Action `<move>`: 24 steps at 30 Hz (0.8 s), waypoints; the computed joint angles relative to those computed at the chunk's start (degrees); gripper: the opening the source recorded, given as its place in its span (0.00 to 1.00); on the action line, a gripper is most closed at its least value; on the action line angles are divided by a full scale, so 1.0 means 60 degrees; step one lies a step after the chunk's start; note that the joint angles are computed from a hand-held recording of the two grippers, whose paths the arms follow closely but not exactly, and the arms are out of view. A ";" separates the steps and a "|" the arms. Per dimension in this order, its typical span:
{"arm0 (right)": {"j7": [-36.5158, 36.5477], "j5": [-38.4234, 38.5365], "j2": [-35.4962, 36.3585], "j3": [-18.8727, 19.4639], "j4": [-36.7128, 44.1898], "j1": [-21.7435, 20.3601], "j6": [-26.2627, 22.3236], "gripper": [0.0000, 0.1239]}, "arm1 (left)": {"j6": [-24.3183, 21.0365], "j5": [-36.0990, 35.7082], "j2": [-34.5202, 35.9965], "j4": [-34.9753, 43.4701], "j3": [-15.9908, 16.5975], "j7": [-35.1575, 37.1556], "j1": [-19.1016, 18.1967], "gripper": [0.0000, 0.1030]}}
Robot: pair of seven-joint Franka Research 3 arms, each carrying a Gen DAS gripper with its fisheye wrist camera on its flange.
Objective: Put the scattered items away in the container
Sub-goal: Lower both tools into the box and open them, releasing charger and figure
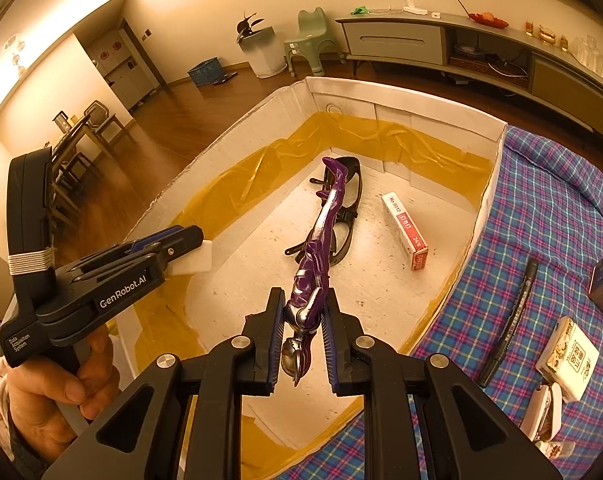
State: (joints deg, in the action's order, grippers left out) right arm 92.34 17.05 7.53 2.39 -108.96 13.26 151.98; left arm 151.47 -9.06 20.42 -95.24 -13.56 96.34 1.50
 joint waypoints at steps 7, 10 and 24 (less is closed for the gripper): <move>0.0246 -0.0485 0.0035 -0.0049 0.0022 0.0087 0.0007 0.16 | -0.0062 0.0026 0.0030 0.0049 0.0006 -0.0005 -0.0012 0.21; 0.0354 -0.0668 0.0014 -0.0063 -0.0031 0.0118 0.0069 0.16 | -0.0096 0.0053 0.0062 0.0077 0.0031 -0.0076 -0.0022 0.22; 0.0497 -0.0737 -0.0076 -0.0017 -0.0188 0.0139 0.0260 0.18 | -0.0586 -0.0238 0.0202 0.0315 -0.0074 -0.0019 0.0088 0.32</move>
State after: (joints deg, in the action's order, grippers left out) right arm 95.32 12.63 7.07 2.29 -110.09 14.09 153.54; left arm 147.96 -10.49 21.63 -93.35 -14.00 96.23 2.03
